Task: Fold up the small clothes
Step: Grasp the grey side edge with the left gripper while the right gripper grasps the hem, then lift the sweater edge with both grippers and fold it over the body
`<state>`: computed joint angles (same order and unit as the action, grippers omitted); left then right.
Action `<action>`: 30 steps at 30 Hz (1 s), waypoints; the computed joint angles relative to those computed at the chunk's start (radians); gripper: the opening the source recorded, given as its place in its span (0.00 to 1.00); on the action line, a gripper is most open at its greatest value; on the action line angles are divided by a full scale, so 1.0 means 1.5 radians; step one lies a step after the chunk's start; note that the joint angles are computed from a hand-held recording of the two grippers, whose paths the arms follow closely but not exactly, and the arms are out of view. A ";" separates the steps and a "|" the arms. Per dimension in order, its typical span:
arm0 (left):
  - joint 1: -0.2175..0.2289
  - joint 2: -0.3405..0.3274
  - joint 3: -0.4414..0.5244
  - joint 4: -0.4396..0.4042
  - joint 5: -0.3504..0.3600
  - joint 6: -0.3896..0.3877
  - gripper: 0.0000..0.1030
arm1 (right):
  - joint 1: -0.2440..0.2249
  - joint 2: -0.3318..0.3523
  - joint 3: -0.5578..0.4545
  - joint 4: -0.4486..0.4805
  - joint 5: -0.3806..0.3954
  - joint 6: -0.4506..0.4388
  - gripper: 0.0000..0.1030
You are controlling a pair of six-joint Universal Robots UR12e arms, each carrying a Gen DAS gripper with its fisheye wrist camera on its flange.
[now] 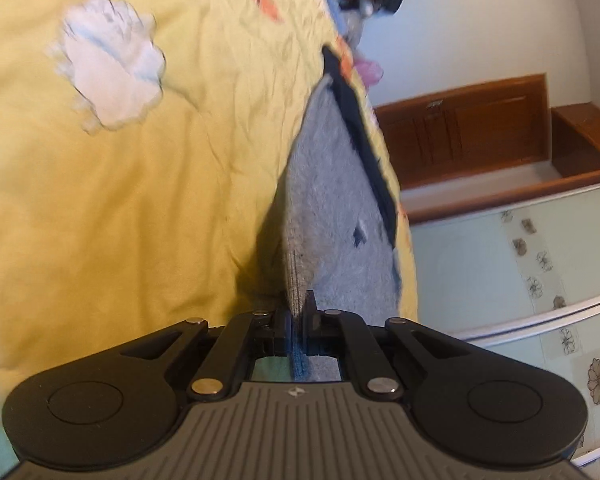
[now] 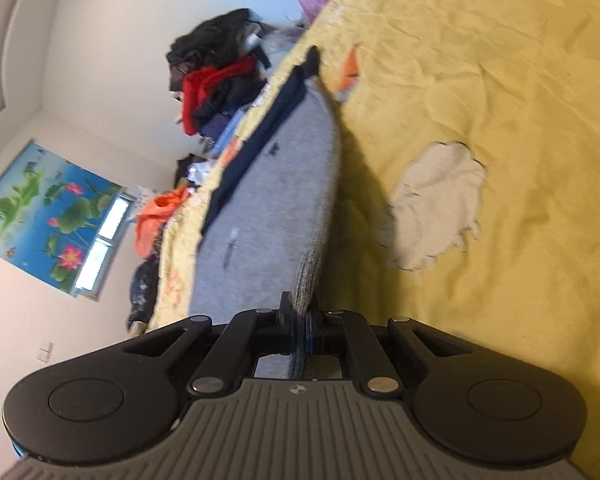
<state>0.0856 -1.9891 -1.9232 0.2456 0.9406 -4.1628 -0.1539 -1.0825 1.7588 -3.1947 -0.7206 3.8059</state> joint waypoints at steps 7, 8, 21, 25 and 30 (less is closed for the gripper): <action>0.002 0.024 -0.023 0.025 0.017 0.015 0.03 | 0.004 0.006 -0.007 -0.035 0.017 0.024 0.12; 0.001 0.028 -0.026 0.019 0.022 0.021 0.03 | 0.004 0.005 -0.005 -0.040 0.021 0.028 0.12; 0.009 -0.020 0.035 0.023 -0.008 0.009 0.03 | 0.001 0.043 -0.080 -0.053 0.028 0.065 0.11; 0.006 -0.046 0.080 0.030 -0.009 -0.011 0.03 | 0.009 0.072 -0.144 -0.034 0.036 0.064 0.11; 0.006 -0.090 0.158 0.060 -0.013 -0.047 0.03 | 0.021 0.114 -0.240 0.000 0.030 0.055 0.12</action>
<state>0.0945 -2.1240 -1.6862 0.3356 0.9207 -4.2331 -0.1227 -0.9117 1.3983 -3.1950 -0.6761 3.8888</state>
